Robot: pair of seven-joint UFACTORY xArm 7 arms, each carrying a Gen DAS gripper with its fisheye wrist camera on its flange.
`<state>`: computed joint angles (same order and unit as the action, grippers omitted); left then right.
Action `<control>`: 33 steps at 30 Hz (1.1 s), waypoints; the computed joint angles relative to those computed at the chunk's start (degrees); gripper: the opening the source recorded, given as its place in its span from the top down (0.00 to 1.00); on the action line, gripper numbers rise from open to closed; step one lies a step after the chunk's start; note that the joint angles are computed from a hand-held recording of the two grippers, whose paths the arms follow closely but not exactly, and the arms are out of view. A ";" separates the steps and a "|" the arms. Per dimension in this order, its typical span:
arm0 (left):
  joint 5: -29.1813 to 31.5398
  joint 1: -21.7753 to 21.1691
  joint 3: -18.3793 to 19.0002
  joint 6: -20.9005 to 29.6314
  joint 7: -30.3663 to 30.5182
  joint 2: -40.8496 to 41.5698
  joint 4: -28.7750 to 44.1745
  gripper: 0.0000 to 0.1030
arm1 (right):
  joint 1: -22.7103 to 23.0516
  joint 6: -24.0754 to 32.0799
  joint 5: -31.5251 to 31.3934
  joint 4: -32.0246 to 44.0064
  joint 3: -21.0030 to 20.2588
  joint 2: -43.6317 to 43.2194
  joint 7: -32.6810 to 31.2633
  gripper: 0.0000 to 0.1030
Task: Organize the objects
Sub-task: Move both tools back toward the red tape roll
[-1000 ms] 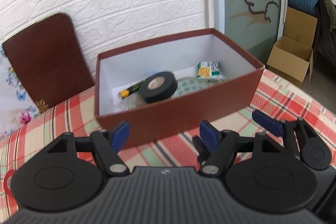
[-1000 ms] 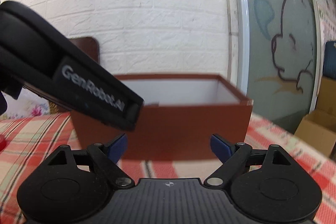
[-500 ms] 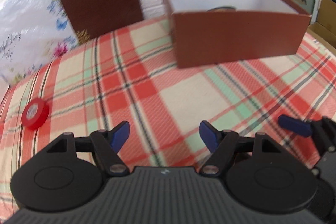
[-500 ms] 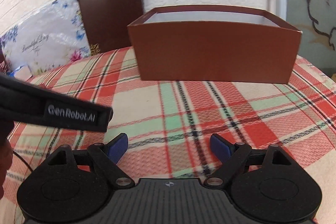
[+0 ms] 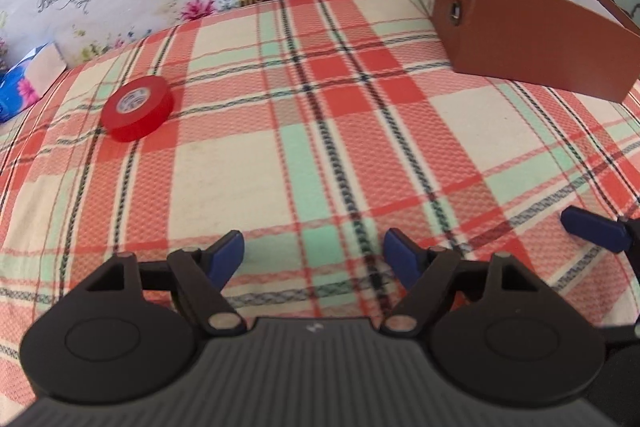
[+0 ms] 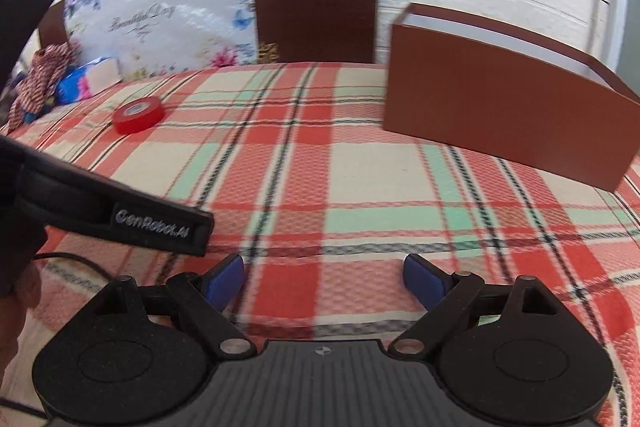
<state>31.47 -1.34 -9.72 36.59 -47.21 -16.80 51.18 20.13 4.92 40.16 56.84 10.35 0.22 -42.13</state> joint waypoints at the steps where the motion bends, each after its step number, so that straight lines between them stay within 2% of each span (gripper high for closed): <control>1: -0.18 0.13 0.37 -0.37 0.02 -0.53 -0.64 0.23 | 0.25 0.14 0.55 -0.08 0.28 -0.12 -1.39 0.14; 6: 0.01 2.18 1.13 -1.96 -0.43 -3.02 -3.53 0.23 | 1.76 1.61 2.54 0.26 0.75 -0.43 -6.50 0.15; 13: 1.48 6.79 1.80 -2.77 -1.66 -6.43 -6.87 0.22 | 2.72 3.30 1.99 3.24 2.47 2.03 -8.54 0.16; 21: 4.12 12.75 2.23 -4.61 -2.80 -9.51 -10.40 0.17 | 2.91 3.56 -0.05 8.04 6.45 6.56 -9.50 0.16; 27: 6.07 16.84 2.83 -6.63 -3.41 -9.79 -11.49 0.12 | 2.63 3.88 -3.66 12.55 9.22 10.62 -7.73 0.16; 33: 11.24 22.08 3.22 -9.99 -5.37 -7.72 -10.99 0.07 | 2.81 4.25 -9.13 16.69 10.12 14.40 -2.49 0.12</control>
<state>42.70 20.75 -6.49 26.60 -52.57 -24.52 40.19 22.93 9.17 31.03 73.53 20.47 14.63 -44.62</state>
